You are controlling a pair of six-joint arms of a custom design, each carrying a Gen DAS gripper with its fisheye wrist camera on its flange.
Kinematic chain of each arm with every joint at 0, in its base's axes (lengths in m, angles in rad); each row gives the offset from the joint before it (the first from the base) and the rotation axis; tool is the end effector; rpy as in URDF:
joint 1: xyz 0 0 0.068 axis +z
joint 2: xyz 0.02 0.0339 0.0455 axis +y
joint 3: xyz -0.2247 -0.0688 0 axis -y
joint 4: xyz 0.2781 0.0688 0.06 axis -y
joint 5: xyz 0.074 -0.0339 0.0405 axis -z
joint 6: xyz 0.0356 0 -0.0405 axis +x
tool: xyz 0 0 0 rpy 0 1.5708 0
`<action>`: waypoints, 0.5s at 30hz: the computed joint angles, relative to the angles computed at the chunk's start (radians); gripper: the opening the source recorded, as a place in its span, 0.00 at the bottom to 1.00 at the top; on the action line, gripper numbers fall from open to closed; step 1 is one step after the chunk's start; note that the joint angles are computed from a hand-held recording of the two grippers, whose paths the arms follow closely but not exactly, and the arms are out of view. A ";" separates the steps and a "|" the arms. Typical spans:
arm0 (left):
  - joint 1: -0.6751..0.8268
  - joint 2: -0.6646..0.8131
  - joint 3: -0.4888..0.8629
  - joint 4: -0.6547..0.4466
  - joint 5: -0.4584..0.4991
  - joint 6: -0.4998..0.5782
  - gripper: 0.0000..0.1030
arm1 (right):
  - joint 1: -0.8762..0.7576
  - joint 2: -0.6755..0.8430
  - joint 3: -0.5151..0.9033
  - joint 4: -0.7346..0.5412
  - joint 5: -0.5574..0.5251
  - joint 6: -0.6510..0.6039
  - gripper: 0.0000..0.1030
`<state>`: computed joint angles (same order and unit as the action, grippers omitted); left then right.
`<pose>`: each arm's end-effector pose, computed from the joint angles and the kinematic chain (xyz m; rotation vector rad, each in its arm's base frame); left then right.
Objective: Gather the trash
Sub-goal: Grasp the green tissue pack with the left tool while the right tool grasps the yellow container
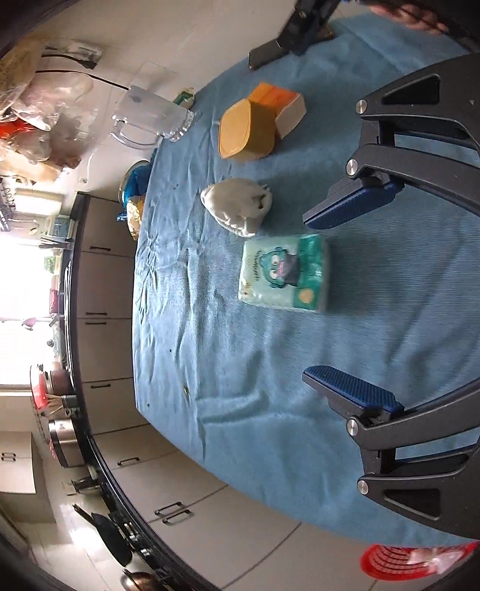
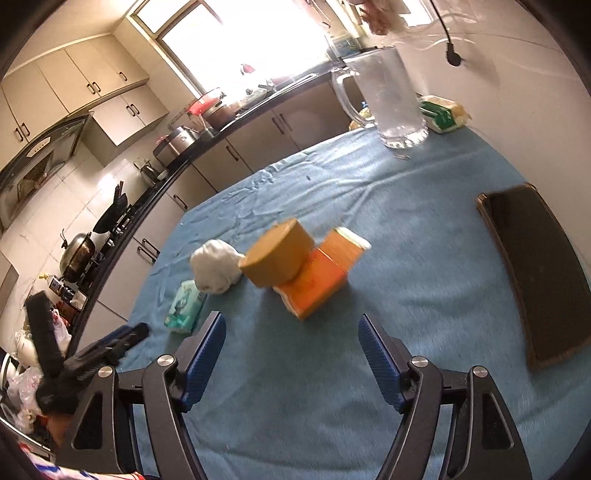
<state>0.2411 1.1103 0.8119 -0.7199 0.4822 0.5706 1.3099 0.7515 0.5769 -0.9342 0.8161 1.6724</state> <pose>0.2554 0.0458 0.2005 0.5677 2.3779 -0.2780 0.0725 0.1711 0.1896 0.6330 2.1801 0.4518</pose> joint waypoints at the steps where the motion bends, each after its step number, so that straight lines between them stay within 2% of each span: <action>1: -0.010 0.020 0.006 0.014 -0.004 -0.005 0.73 | -0.017 -0.002 0.000 0.018 -0.004 -0.027 0.78; 9: -0.099 0.160 0.057 0.112 -0.045 -0.106 0.73 | -0.225 0.021 0.000 0.238 -0.095 -0.311 0.79; 15: -0.151 0.198 0.050 0.160 -0.077 -0.120 0.73 | -0.388 0.154 0.045 0.357 -0.211 -0.452 0.84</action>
<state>0.0897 1.3087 0.8623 -0.5600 0.4050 0.4505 0.9219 0.9060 0.6221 -0.5777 0.6054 1.2208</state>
